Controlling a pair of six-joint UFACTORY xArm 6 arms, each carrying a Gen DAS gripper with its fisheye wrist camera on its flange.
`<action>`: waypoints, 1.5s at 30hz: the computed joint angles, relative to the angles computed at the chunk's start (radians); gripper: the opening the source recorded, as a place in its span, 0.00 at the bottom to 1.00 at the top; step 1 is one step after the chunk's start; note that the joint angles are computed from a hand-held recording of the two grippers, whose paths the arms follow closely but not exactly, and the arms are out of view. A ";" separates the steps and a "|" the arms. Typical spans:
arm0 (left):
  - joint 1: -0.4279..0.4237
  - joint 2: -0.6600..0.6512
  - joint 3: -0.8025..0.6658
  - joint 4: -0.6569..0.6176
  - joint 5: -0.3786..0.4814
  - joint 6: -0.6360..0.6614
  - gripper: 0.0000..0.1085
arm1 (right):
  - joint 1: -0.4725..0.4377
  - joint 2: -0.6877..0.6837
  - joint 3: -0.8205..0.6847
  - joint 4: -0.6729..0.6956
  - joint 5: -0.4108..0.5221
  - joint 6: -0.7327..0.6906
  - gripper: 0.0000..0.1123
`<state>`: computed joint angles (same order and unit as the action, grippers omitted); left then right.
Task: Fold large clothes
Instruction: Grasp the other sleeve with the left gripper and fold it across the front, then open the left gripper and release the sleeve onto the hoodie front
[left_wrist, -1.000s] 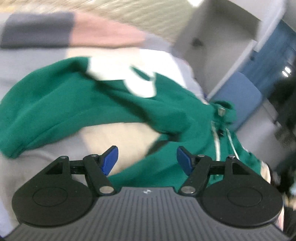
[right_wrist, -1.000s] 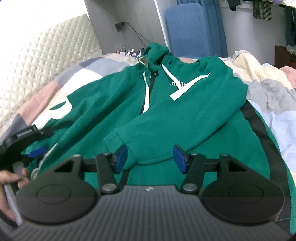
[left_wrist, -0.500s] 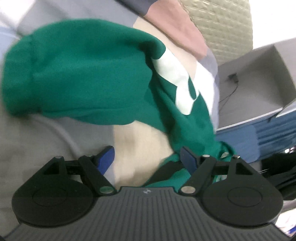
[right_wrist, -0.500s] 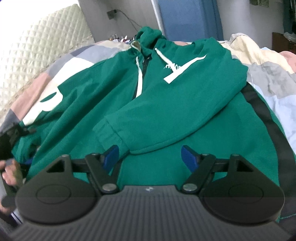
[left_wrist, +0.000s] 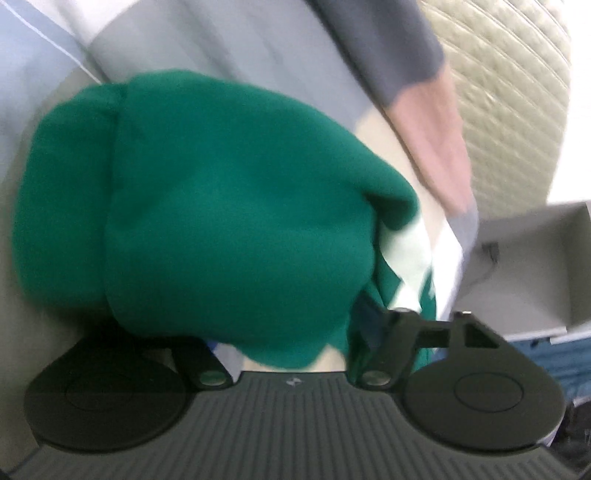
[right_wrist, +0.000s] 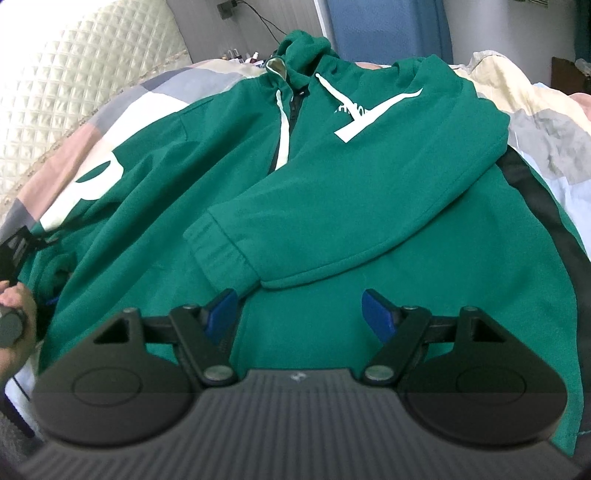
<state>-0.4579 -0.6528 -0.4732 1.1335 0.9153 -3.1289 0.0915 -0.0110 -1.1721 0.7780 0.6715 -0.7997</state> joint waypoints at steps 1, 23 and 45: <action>-0.002 0.006 -0.007 -0.018 0.016 0.015 0.50 | 0.000 0.002 -0.002 0.001 0.001 0.000 0.68; -0.269 0.347 -0.542 0.140 0.599 0.877 0.09 | -0.038 0.038 -0.080 0.119 0.016 -0.045 0.68; -0.214 1.226 -1.461 -0.210 -0.170 1.965 0.09 | -0.184 0.182 -0.266 0.250 0.036 0.051 0.68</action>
